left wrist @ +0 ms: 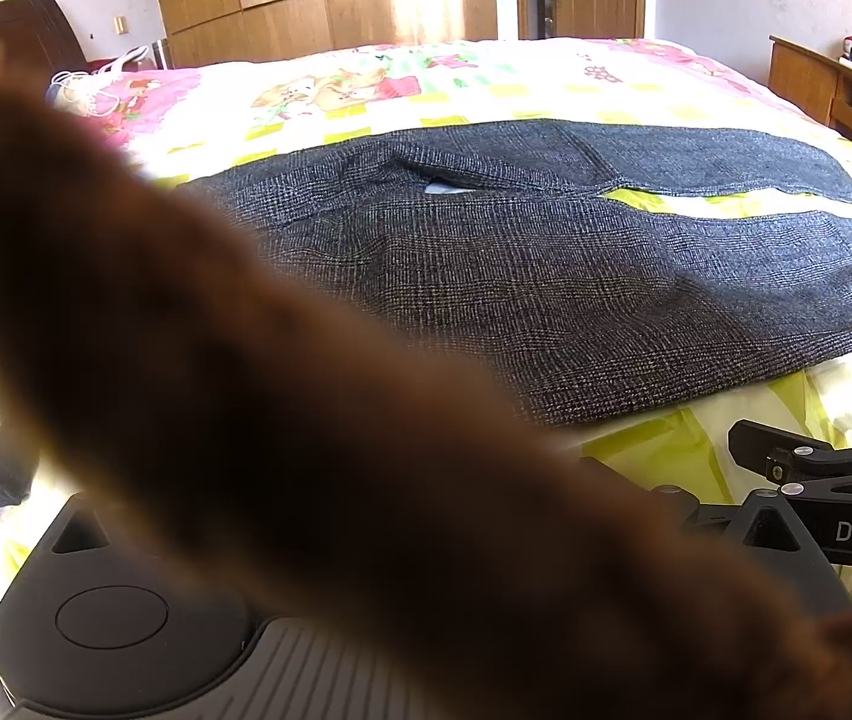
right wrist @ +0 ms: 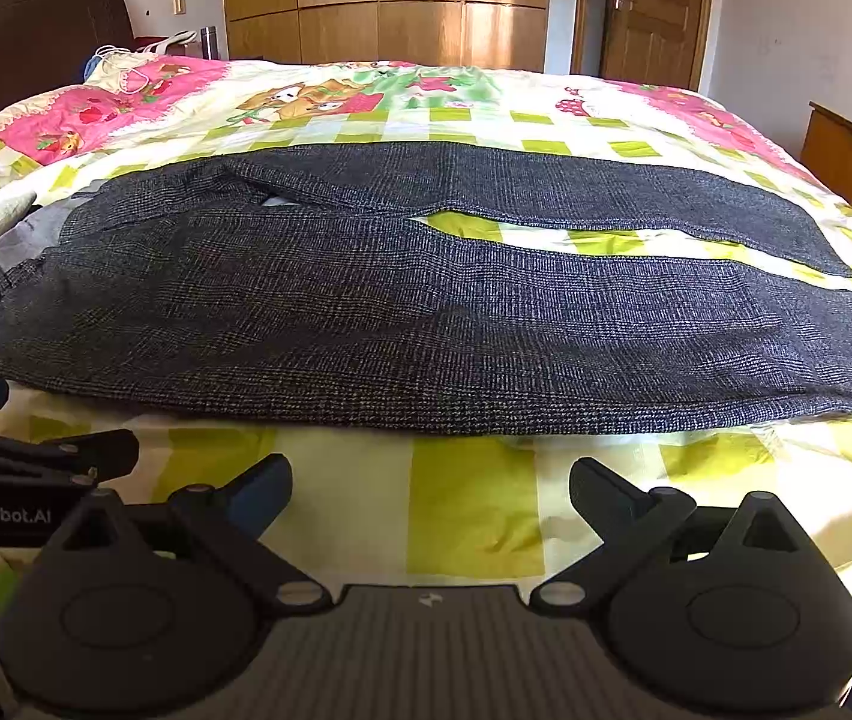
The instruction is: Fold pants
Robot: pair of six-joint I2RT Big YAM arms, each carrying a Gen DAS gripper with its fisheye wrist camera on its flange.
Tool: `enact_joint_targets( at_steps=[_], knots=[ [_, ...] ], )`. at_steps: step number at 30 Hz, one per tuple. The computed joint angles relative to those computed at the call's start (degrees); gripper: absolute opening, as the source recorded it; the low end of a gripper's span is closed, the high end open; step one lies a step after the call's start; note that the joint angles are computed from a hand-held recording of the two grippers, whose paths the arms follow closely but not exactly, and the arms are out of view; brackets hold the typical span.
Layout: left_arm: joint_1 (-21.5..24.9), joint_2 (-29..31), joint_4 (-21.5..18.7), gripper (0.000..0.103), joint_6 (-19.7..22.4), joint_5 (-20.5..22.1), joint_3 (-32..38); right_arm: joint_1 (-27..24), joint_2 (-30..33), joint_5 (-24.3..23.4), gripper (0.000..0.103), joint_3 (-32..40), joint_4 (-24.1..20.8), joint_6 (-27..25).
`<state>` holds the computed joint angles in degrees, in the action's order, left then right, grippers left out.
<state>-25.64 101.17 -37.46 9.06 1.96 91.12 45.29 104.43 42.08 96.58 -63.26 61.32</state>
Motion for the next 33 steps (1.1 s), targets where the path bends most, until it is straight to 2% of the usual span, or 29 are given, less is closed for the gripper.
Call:
enact_joint_targets(
  at_steps=[33],
  knots=[
    [0.1, -0.1, -0.1, 0.103, -0.1, 1.1, -0.2, -0.2, 0.6, -0.8, 0.103, 0.4, -0.2, -0.3]
  ],
)
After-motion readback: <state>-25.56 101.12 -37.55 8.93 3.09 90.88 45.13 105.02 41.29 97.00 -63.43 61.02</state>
